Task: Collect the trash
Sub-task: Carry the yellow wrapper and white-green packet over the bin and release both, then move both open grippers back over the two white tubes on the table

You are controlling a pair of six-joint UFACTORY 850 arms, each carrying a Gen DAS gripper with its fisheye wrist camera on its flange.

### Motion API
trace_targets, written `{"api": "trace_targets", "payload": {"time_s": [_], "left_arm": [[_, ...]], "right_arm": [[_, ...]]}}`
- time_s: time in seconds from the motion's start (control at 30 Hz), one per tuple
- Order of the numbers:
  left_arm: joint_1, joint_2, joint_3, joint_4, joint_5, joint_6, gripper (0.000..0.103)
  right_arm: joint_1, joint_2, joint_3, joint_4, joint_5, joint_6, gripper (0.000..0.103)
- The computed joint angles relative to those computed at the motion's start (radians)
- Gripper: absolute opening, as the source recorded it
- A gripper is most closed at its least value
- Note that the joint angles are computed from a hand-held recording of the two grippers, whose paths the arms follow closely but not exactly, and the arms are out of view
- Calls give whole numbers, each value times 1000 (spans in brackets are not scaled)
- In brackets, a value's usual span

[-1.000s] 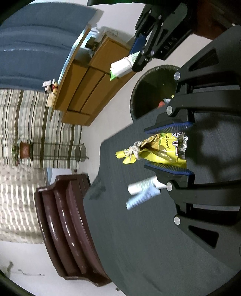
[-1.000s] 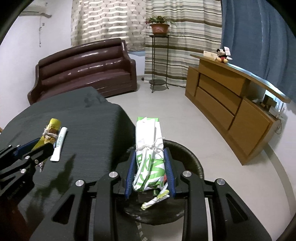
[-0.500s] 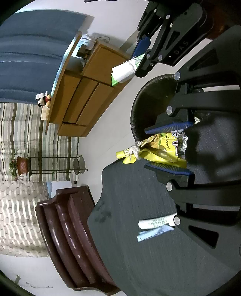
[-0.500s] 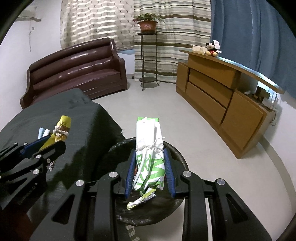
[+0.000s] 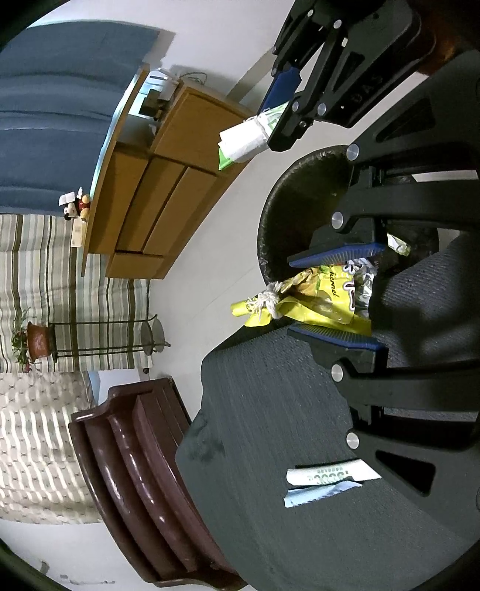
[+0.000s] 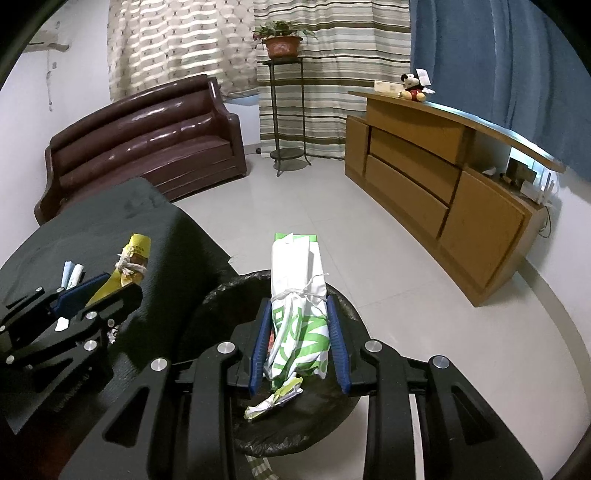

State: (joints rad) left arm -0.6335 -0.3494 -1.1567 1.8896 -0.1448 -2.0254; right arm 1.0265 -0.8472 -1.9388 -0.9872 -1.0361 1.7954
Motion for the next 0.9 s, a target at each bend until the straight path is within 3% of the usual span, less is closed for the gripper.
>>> {"api": "trace_targets", "payload": {"time_s": [0.27,0.37,0.43,0.9], "left_arm": [[1,-21,-28,-169,-4,163,32],[2,-27,-37,-223,-2,219,39],[1,-28,-38,-221,-5,214,45],[9,-17,-32,-238,-1,215,56]], "right_arm": [[-10,8,18,-2,21,20,32],[-11,14,29,0,27,29,36],[-11,22,41,-6,25,41,37],[-12,32,54,-17,19,57,41]]}}
